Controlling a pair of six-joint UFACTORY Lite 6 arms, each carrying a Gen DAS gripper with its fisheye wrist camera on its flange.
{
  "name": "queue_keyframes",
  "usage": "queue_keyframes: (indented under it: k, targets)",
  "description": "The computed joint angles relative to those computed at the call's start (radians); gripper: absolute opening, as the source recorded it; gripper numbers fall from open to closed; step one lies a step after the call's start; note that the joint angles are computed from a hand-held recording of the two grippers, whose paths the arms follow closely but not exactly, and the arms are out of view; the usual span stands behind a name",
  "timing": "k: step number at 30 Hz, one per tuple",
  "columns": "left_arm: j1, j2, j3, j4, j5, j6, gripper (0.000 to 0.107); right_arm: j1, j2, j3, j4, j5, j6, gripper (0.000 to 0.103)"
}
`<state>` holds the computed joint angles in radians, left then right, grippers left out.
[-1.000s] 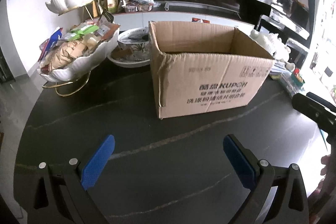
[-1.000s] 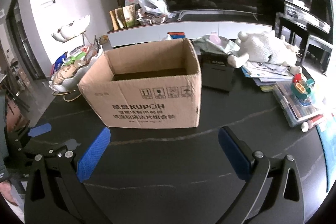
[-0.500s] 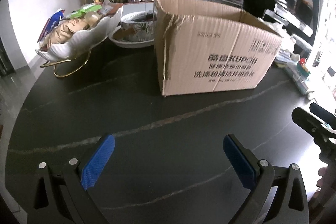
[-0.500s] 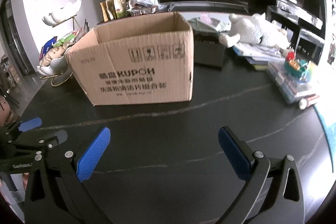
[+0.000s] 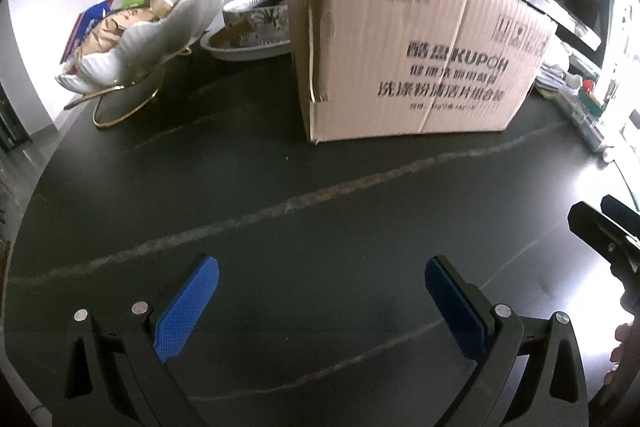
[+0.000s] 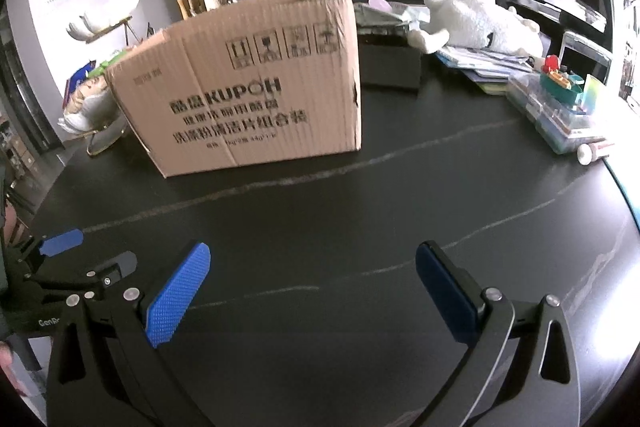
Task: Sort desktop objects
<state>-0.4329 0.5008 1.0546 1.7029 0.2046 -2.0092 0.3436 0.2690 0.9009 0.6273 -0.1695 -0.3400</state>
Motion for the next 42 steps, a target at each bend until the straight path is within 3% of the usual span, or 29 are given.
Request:
queue_keyframes:
  k: [11, 22, 33, 42]
  targets:
    - [0.013, 0.079, 0.036, 0.102, -0.002, -0.12, 0.102, -0.003, 0.064, 0.018, -0.078, -0.009, 0.069, 0.102]
    - [0.021, 0.124, 0.074, 0.064, -0.013, -0.076, 0.102, -0.021, 0.095, 0.024, -0.202, -0.012, 0.2, 0.102]
    - [-0.034, -0.033, 0.004, -0.037, 0.044, 0.011, 0.102, -0.007, 0.036, 0.004, -0.214, 0.0, 0.213, 0.102]
    - [-0.042, -0.112, -0.033, -0.187, 0.063, 0.145, 0.102, 0.002, -0.016, -0.02, -0.124, 0.006, 0.126, 0.102]
